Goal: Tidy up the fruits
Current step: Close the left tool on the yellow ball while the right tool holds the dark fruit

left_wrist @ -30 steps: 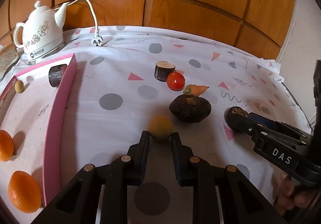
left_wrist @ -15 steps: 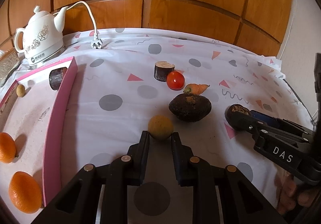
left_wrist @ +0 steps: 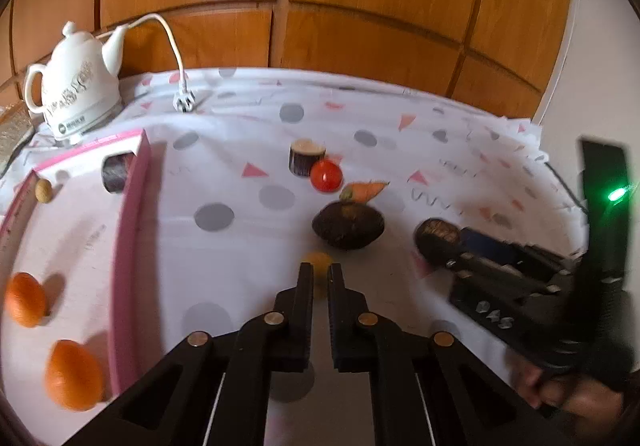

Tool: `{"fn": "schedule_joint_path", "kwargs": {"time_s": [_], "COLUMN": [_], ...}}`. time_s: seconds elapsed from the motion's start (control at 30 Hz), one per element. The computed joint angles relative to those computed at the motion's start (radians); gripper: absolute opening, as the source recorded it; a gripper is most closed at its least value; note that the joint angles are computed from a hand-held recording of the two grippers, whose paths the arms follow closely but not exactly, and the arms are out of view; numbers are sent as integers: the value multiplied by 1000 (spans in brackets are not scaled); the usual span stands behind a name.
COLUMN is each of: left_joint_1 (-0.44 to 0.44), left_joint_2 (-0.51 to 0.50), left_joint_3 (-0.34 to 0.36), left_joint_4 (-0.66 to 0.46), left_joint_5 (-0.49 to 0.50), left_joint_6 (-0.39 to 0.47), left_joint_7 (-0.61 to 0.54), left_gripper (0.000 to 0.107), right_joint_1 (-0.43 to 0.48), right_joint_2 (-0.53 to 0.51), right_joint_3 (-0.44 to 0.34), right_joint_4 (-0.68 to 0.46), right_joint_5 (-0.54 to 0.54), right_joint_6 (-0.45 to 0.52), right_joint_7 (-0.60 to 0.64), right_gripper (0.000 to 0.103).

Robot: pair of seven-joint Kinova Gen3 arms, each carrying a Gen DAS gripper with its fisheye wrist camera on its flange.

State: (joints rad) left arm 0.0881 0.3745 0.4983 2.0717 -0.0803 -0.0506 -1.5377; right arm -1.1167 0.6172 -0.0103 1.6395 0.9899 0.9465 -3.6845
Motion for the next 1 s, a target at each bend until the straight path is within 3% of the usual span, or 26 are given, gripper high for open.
{"fn": "schedule_joint_path", "kwargs": {"time_s": [0.13,0.23,0.37,0.43,0.5,0.57,0.67,0.83,0.9,1.0], "left_joint_1": [-61,-165,-234,-245,-247,-223,-183,7,68,48], "left_joint_2": [-11,40,68,73,74,67,74,88,96,94], "left_joint_3": [50,150,218,231,235,208,175,0,-62,-45], "left_joint_4": [-15,-32,-22,-19,-20,-23,-53,-133,-149,-135], "left_joint_5": [-5,39,66,85,100,111,117,133,135,163], "left_joint_6": [47,87,91,82,84,82,109,166,168,151], "left_joint_7": [-17,-41,-88,-103,-112,-117,-135,-163,-162,-191], "left_gripper": [7,7,7,10,20,32,32,32,25,25], "right_joint_1": [0,-2,-6,-6,-7,-8,-6,2,4,6], "right_joint_2": [9,13,15,13,9,3,-5,-16,-17,-16], "right_joint_3": [-4,-3,0,3,6,7,7,3,0,-4], "right_joint_4": [-21,-31,-37,-33,-20,-7,15,42,43,41], "right_joint_5": [-15,-24,-27,-24,-16,-7,10,35,38,38], "right_joint_6": [24,34,37,28,16,4,-19,-50,-51,-47], "right_joint_7": [32,49,51,43,28,10,-21,-59,-61,-59], "right_gripper": [43,43,43,43,43,43,43,44,44,44]}}
